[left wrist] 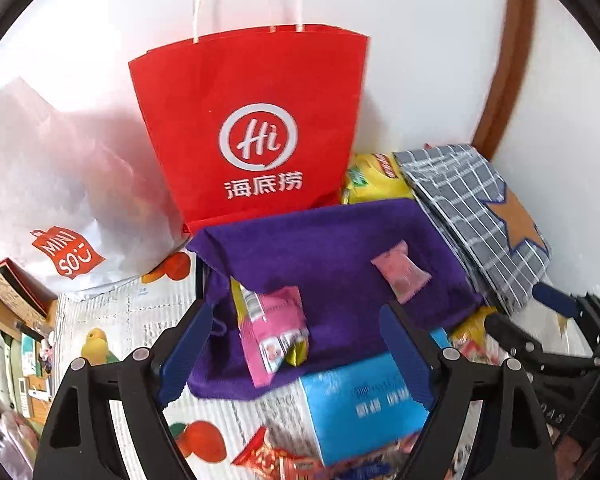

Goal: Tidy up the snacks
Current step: 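Grasp the white-and-red strawberry candy packet with the right tool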

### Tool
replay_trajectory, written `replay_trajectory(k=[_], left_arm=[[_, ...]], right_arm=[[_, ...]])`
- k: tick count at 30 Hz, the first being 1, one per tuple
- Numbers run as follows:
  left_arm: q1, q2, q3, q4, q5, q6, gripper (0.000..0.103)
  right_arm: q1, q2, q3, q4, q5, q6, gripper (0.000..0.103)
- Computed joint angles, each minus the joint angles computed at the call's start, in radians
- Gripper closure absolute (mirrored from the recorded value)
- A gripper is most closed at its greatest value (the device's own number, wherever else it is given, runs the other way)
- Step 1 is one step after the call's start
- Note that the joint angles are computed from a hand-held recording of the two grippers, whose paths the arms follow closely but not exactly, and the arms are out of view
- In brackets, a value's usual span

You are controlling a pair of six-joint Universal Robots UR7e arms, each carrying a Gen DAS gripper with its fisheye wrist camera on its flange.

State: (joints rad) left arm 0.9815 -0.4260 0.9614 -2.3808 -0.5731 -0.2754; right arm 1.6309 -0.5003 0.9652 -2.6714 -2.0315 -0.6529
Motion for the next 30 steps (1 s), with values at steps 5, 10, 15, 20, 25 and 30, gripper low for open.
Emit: replay_trajectory(k=[5, 10, 15, 20, 25, 30], left_arm=[[-0.025, -0.069, 0.141, -0.103, -0.03, 0.015, 0.018], [-0.048, -0.125, 0.28, -0.27, -0.011, 0.044, 0.018], [-0.056, -0.167, 0.381, -0.324, 0.014, 0.019, 0.019], [-0.047, -0.205, 0.451, -0.277, 0.01, -0.096, 0.018], [-0.029, -0.222, 0.489, -0.239, -0.014, -0.189, 0.018], [-0.027, -0.215, 0.511, -0.22, 0.014, -0.233, 0.018]], right_arm=[[-0.011, -0.074, 0.141, -0.106, 0.023, 0.008, 0.025], [-0.019, -0.128, 0.253, -0.19, 0.03, -0.04, 0.025], [-0.04, -0.177, 0.326, -0.189, 0.078, -0.079, 0.025], [-0.075, -0.198, 0.332, -0.15, 0.106, -0.032, 0.025], [-0.107, -0.192, 0.314, -0.125, 0.095, -0.01, 0.034], [-0.132, -0.17, 0.286, -0.073, 0.116, -0.043, 0.053]])
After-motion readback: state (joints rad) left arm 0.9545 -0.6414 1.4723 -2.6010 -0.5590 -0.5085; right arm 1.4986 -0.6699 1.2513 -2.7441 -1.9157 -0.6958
